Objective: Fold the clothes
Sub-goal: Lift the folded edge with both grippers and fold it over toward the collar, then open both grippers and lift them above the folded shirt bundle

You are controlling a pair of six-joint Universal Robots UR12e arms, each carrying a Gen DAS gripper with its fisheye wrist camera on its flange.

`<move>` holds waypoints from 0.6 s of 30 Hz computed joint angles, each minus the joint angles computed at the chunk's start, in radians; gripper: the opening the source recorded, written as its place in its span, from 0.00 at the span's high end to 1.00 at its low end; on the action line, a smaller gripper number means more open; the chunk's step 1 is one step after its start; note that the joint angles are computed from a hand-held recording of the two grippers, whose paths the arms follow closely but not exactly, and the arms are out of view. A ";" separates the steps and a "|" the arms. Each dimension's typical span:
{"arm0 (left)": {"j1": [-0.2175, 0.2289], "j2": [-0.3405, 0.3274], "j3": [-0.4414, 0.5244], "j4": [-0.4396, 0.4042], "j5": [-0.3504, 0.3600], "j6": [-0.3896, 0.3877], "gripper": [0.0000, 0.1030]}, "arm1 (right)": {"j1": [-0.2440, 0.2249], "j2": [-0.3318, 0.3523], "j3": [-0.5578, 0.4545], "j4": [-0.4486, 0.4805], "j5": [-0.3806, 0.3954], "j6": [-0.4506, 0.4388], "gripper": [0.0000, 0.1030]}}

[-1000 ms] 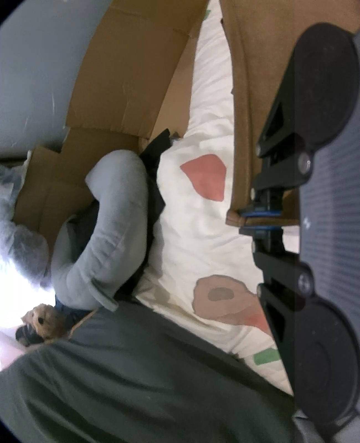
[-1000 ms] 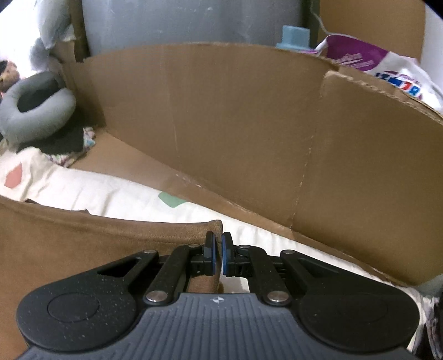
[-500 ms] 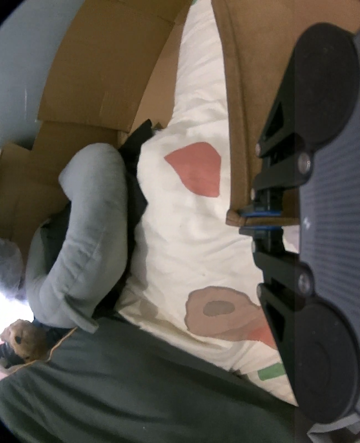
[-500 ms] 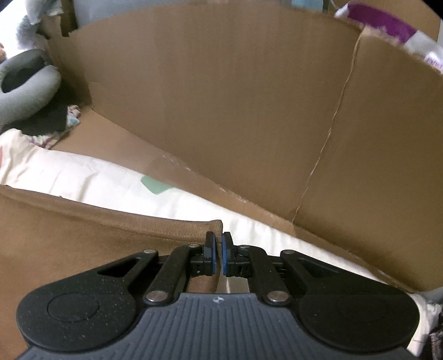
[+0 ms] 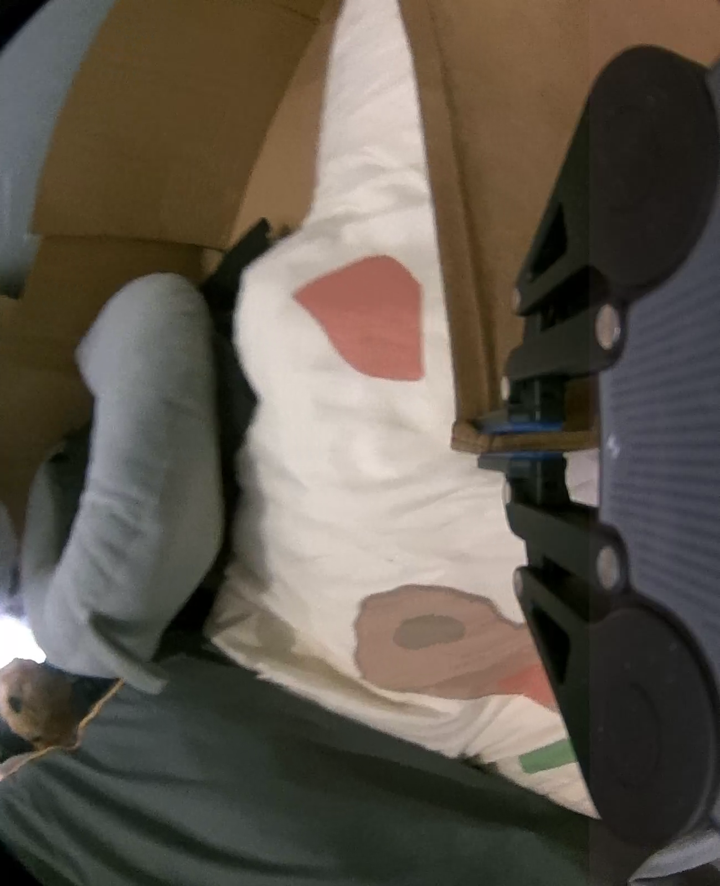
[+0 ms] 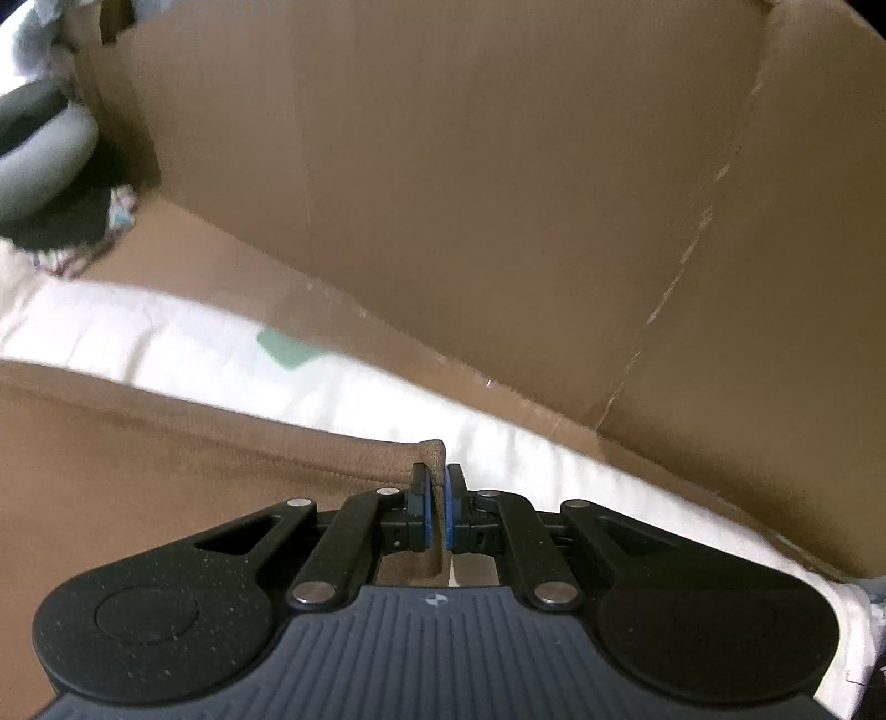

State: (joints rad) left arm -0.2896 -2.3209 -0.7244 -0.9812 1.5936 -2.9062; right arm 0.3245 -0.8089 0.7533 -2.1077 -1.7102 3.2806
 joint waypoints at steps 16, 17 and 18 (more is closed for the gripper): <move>-0.010 0.019 0.030 -0.060 0.108 -0.012 0.73 | 0.007 -0.008 -0.074 0.188 0.007 0.180 0.66; -0.008 0.027 0.025 -0.065 0.099 -0.015 0.73 | 0.007 -0.020 -0.062 0.186 0.010 0.185 0.66; -0.007 0.037 0.017 -0.068 0.093 -0.016 0.71 | 0.008 -0.032 -0.050 0.184 0.013 0.186 0.65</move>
State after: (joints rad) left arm -0.2966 -2.2842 -0.7073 -1.0489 1.6862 -2.9224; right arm 0.3324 -0.8407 0.7037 -1.9234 -1.6976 3.4670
